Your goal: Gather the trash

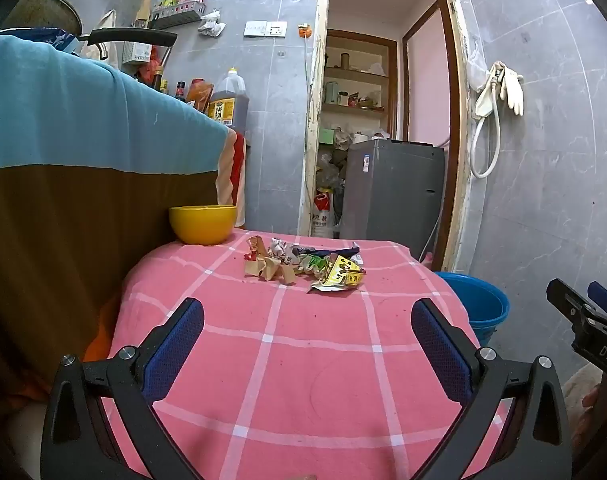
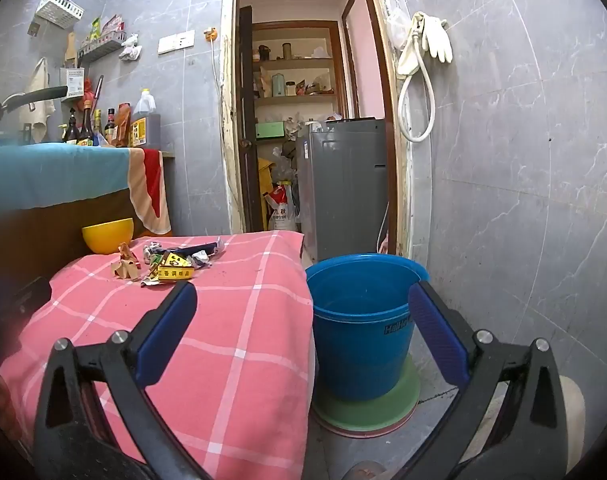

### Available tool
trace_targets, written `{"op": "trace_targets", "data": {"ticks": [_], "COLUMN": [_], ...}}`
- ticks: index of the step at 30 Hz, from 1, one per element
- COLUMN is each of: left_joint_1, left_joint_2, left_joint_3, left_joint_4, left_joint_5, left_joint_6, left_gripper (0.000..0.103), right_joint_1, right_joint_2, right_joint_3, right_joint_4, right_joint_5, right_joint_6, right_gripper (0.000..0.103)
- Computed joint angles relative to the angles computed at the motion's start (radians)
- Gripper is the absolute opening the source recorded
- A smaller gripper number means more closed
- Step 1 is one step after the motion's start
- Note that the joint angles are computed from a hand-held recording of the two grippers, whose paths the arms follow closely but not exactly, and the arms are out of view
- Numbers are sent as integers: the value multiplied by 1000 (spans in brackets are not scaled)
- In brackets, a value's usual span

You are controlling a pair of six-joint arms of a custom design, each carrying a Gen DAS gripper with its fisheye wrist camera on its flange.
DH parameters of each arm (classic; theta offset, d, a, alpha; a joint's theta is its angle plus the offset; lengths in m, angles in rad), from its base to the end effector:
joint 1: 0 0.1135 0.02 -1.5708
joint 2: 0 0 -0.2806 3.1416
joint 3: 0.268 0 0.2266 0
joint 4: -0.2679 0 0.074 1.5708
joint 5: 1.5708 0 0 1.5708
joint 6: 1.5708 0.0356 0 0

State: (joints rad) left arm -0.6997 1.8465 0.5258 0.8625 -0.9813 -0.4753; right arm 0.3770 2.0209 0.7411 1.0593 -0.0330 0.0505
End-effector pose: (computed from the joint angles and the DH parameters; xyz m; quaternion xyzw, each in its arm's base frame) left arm 0.2430 -0.1659 0.1452 -0.1634 0.7722 0.0749 0.6095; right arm 0.3428 0.1370 0.1501 -0.1370 0.7684 0.1452 0.6080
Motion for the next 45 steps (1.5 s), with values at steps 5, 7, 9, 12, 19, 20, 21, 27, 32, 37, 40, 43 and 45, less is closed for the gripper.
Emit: {"op": "trace_targets", "data": {"ticks": [5, 7, 9, 12, 19, 20, 21, 27, 32, 37, 40, 43, 45], "left_joint_1": [4, 9, 0, 0, -1, 0, -1, -2, -2, -1, -2, -1, -1], "left_joint_2": [0, -1, 3, 2, -8, -8, -8, -5, -7, -7, -7, -4, -4], "left_joint_3": [-3, -6, -2, -2, 2, 3, 4, 2, 3, 2, 3, 2, 1], "left_joint_4": [7, 11, 13, 9, -1, -2, -4, 0, -2, -2, -2, 2, 4], "left_joint_5": [5, 11, -4, -3, -2, -2, -4, -5, -5, -3, -4, -4, -4], "left_joint_6": [4, 5, 12, 8, 16, 14, 13, 13, 14, 14, 13, 15, 15], "left_gripper": [102, 102, 102, 102, 102, 102, 102, 102, 102, 102, 102, 102, 102], "right_joint_1": [0, 0, 0, 1, -1, -1, -1, -2, -2, -2, -2, -2, -2], "right_joint_2": [3, 3, 3, 4, 3, 3, 3, 2, 1, 1, 1, 1, 1], "right_joint_3": [1, 1, -1, 3, 1, 1, 0, 0, -1, -1, -1, -2, -2], "right_joint_4": [2, 3, 5, 1, 2, 2, 2, 2, 2, 3, 3, 3, 3], "right_joint_5": [1, 1, 2, 1, -1, -1, 0, -2, -2, -2, -2, -2, -2], "right_joint_6": [0, 0, 1, 0, 1, 1, 1, 2, 2, 2, 3, 3, 3], "right_gripper": [103, 103, 103, 103, 103, 103, 103, 103, 103, 103, 103, 103, 103]}}
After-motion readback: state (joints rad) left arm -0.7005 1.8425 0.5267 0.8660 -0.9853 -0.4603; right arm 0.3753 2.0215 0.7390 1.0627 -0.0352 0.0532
